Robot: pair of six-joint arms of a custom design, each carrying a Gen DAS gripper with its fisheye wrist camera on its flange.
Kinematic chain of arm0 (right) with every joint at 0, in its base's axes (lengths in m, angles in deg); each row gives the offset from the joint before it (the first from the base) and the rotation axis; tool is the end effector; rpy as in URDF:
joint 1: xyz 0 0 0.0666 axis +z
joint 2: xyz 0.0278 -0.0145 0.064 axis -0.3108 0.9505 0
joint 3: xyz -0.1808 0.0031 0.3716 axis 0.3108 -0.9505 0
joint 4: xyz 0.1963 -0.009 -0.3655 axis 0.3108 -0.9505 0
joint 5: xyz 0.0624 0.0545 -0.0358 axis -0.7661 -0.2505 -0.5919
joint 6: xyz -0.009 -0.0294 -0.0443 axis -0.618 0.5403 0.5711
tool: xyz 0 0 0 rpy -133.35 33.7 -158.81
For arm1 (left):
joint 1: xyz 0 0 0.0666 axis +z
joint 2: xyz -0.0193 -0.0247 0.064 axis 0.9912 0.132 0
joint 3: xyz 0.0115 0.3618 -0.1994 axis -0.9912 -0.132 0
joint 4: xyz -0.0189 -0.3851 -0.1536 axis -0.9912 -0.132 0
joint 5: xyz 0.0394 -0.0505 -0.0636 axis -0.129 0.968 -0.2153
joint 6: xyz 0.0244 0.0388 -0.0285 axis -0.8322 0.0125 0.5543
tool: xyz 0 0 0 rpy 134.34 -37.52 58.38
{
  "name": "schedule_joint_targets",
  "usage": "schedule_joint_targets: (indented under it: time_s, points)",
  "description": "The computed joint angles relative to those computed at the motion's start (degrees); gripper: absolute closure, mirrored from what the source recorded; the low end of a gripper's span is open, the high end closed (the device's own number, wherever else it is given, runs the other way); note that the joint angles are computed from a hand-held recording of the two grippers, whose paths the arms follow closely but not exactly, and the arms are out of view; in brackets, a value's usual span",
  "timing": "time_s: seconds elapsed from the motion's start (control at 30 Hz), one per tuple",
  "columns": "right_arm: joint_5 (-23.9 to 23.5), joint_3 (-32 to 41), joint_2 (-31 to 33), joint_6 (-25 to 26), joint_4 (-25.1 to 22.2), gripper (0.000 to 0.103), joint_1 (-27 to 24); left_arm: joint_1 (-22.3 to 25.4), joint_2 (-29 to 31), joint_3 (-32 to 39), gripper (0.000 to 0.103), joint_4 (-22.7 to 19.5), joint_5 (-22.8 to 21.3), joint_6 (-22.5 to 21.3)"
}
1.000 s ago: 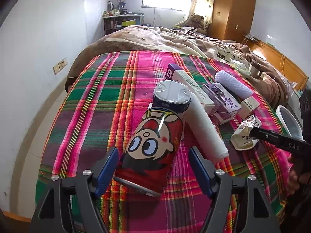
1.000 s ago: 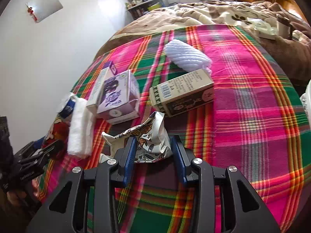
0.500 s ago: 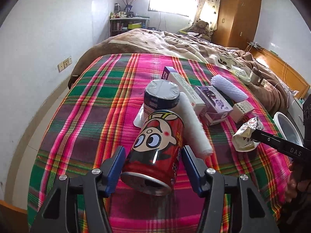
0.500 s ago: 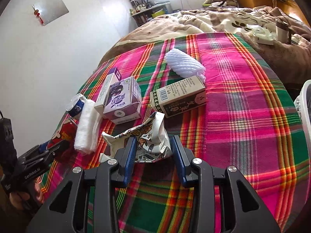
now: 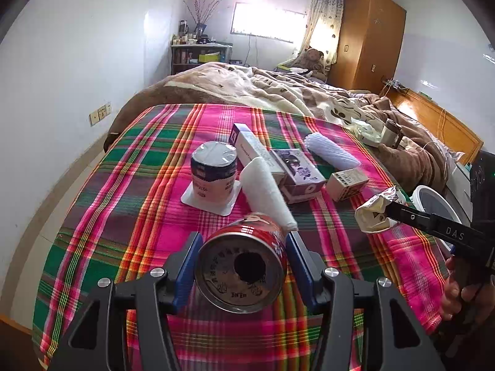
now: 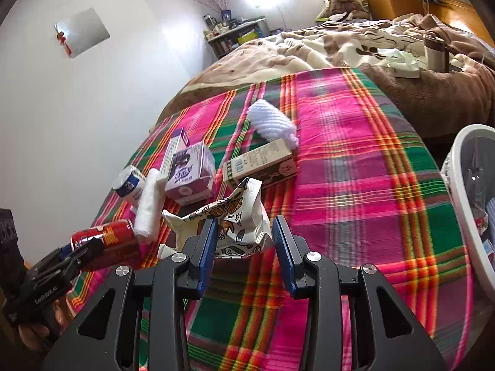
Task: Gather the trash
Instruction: 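Carry can and wrapper over the white bin and open both tools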
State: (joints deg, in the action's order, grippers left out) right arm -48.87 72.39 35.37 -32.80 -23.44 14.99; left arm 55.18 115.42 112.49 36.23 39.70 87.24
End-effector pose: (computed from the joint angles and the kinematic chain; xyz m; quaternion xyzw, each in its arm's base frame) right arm 0.4580 0.3010 0.2806 -0.0456 0.9052 0.2449 0.3443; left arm 0.3984 -0.1947 0.2902 -0.0370 0.9135 -0.0571 0.4010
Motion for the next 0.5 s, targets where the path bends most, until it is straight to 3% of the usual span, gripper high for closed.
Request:
schedule_joint_targets:
  time_s: [0.5]
  points:
    - [3.6, -4.9, -5.2, 1.0, 2.8, 0.065, -2.1, -6.5, 2.2, 4.7, 0.049, -0.8, -3.6, -0.5]
